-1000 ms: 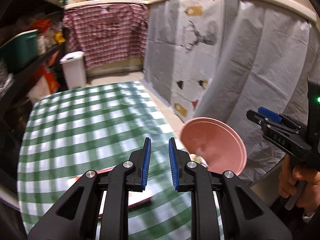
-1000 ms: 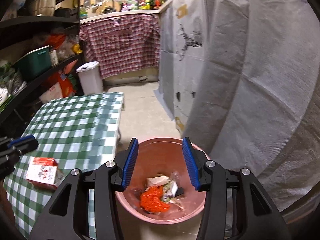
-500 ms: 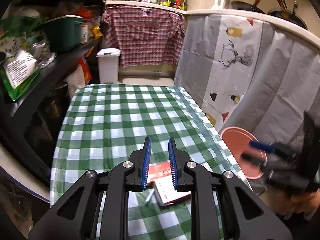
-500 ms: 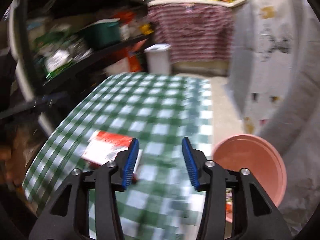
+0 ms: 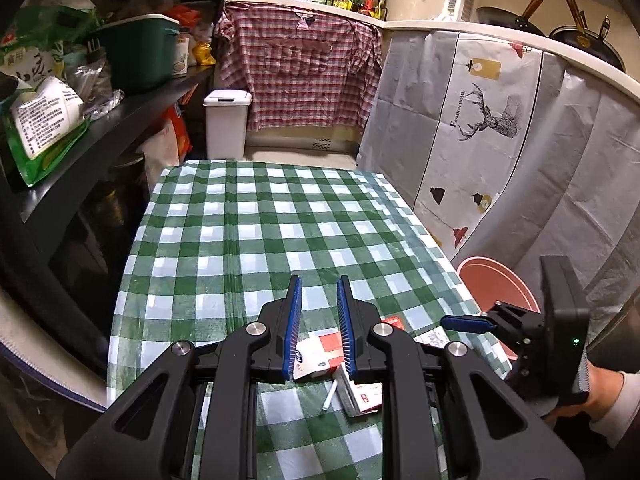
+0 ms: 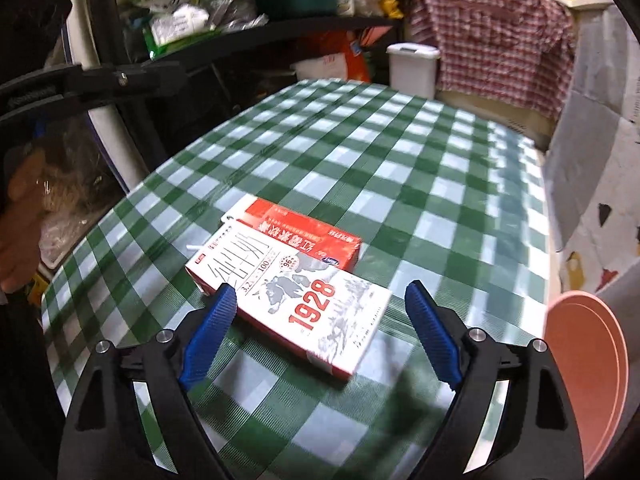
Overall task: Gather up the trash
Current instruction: 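Grasp the red toothpaste box with the left gripper while the right grasps the white milk carton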
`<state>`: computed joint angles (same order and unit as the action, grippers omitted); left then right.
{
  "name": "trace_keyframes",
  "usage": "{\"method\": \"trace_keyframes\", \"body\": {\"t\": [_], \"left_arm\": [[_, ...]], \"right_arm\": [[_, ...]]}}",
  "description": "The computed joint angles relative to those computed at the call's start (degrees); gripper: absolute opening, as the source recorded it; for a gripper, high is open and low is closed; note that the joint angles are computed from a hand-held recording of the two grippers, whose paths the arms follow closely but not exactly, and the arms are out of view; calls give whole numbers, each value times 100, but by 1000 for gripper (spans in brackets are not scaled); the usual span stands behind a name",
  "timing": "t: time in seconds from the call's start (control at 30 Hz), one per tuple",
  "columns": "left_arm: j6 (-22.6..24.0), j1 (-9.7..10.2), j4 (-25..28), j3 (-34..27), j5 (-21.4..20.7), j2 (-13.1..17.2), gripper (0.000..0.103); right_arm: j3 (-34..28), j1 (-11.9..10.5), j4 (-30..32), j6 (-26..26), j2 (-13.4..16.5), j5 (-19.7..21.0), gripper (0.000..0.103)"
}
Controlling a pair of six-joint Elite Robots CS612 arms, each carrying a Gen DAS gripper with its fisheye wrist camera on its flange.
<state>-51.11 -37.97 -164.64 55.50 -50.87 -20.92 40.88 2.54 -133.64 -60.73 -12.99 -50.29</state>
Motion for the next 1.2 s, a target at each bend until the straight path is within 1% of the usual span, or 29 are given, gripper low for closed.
{"method": "trace_keyframes", "body": {"t": [0.17, 0.23, 0.37, 0.4, 0.47, 0.57, 0.6, 0.77, 0.87, 0.9, 0.93, 0.97, 1.0, 1.03, 1.1, 1.13, 1.17, 1.2], "left_arm": [[-160, 46, 5, 145, -82, -41, 18], [-184, 57, 25, 179, -97, -52, 18], [-234, 74, 17, 246, -135, -76, 18], [-246, 78, 8, 257, -144, -80, 18], [-233, 82, -10, 253, -172, -76, 18], [-181, 91, -16, 205, -251, -45, 18], [-158, 95, -2, 174, -290, -28, 18], [-114, 114, 116, 22, -447, 62, 18], [-68, 137, 251, -172, -655, 173, 18], [-48, 139, 306, -239, -698, 209, 19], [-35, 139, 405, -325, -722, 253, 21], [-31, 139, 525, -421, -728, 299, 25], [-24, 138, 600, -503, -729, 342, 38], [-5, 140, 645, -589, -744, 390, 46], [21, 155, 782, -756, -821, 476, 49], [20, 161, 880, -835, -845, 514, 56], [6, 168, 995, -914, -860, 552, 60], [-24, 178, 1143, -1017, -884, 603, 62]], "right_arm": [[-371, 23, 702, -434, 143, 169, 88], [-547, 30, 1148, -690, 191, 184, 89], [-584, 65, 1552, -1149, 177, 24, 89], [-513, 75, 1540, -1272, 145, -52, 88], [-297, 87, 1283, -1359, 64, -168, 85], [-199, 67, 1165, -1403, 18, -285, 70], [-208, 53, 1161, -1395, 21, -281, 68], [-16, -49, 1041, -1446, -91, -303, 64], [123, -105, 753, -1260, -153, -318, 62], [152, -131, 607, -1099, -165, -342, 62], [197, -145, 359, -897, -173, -429, 62], [215, -151, 156, -748, -168, -522, 62], [253, -159, -90, -587, -170, -644, 62], [265, -166, -284, -433, -163, -739, 62], [175, -180, -447, -90, -110, -905, 62], [136, -180, -537, 56, -80, -1008, 62], [102, -176, -659, 213, -49, -1155, 62], [89, -176, -680, 260, -39, -1187, 62]]}}
